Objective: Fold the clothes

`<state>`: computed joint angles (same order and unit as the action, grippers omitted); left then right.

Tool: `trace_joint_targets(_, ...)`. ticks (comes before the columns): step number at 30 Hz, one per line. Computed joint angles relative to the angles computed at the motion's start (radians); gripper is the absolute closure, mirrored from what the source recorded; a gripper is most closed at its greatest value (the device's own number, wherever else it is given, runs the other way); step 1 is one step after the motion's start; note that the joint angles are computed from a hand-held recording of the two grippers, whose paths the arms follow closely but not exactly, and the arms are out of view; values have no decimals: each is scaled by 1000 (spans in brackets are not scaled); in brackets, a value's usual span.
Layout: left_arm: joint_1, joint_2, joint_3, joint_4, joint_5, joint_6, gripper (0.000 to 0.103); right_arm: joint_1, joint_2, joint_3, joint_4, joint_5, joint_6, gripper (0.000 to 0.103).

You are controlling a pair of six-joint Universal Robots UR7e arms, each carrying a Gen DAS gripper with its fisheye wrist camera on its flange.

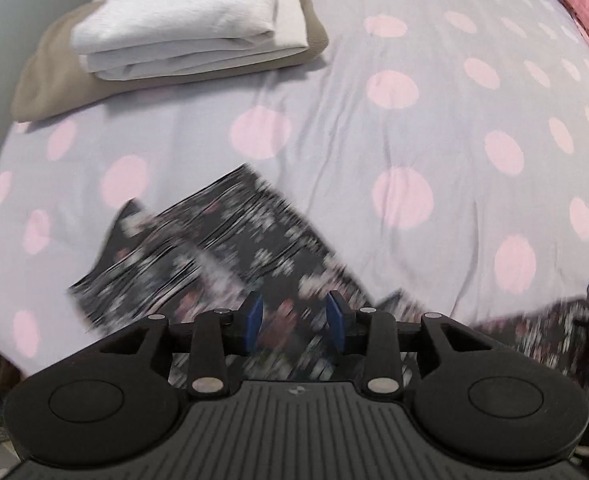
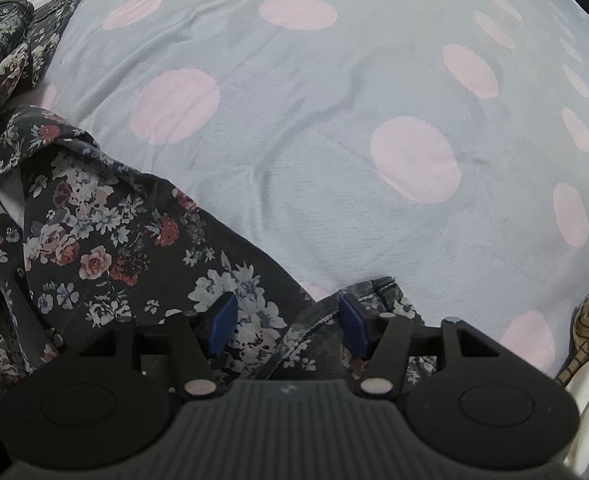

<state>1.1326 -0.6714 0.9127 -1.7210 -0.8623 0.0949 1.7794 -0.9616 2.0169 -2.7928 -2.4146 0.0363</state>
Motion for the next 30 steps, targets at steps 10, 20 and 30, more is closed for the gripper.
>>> trace_joint_targets(10,62,183,-156,-7,14,-98,63,-22,7,22,-82,38,-32,28)
trace_joint_targets(20,98,211,-158,-63,16,-153,69,-29,19,26,-126,47,-50,27)
trace_joint_targets(30,104,80,11,-258,-33,-162,94,32,33,47,-194,-53,-90,93)
